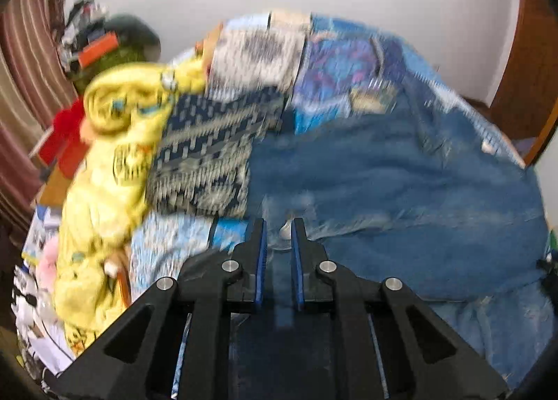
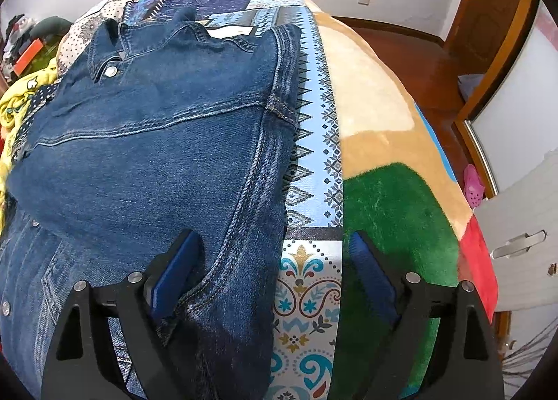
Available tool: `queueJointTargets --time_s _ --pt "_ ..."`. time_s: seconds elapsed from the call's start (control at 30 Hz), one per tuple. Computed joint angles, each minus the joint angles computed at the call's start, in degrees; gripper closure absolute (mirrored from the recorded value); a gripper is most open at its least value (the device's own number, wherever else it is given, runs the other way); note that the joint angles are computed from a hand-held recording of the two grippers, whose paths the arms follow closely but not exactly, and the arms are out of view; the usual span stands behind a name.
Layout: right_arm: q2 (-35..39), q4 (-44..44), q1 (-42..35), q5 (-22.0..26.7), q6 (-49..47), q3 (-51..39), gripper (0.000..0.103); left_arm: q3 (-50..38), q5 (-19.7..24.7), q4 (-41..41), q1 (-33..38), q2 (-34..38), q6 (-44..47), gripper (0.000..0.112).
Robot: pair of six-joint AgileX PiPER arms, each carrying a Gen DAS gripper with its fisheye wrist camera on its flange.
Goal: Fold large clothes
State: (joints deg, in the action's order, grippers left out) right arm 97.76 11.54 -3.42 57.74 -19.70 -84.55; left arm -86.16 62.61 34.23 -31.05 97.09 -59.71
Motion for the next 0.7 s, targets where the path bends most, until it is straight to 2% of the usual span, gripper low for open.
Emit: queueJointTargets --time_s 0.23,0.27,0.3,0.33,0.37,0.4,0.5,0.7 --pt "0.2 -2.7 1.4 1.0 2.2 -1.4 0.016 7.6 -2.9 -9.8 4.7 -3.8 6.0 0.098" --pt "0.2 -3.1 1.6 1.4 2.5 -1.9 0.016 7.6 -2.9 -10.3 4.9 -4.2 6.5 0.089" --pt "0.2 -3.3 1.7 1.6 2.6 -2.4 0.016 7.5 -3.1 -10.8 5.4 -4.8 7.3 0.073" --pt "0.2 -3.4 1.7 1.8 2.6 -2.9 0.016 7.6 -3.4 -10.6 5.7 -5.2 7.5 0.063" --pt "0.1 -3.3 1.7 2.0 2.7 -3.7 0.016 7.4 -3.7 -9.9 5.7 -5.8 7.3 0.049" --pt "0.0 -3.1 1.5 1.9 2.6 -4.2 0.016 7.0 -3.9 -8.9 5.5 -6.1 6.9 0.042" --pt "0.2 -0.8 0.4 2.7 1.6 -7.2 0.016 4.1 -4.9 -10.3 7.1 -5.7 10.6 0.038" --pt "3.3 4.3 -1.6 3.7 0.7 -14.6 0.016 -1.9 -8.8 -22.3 14.6 -1.1 21.2 0.038"
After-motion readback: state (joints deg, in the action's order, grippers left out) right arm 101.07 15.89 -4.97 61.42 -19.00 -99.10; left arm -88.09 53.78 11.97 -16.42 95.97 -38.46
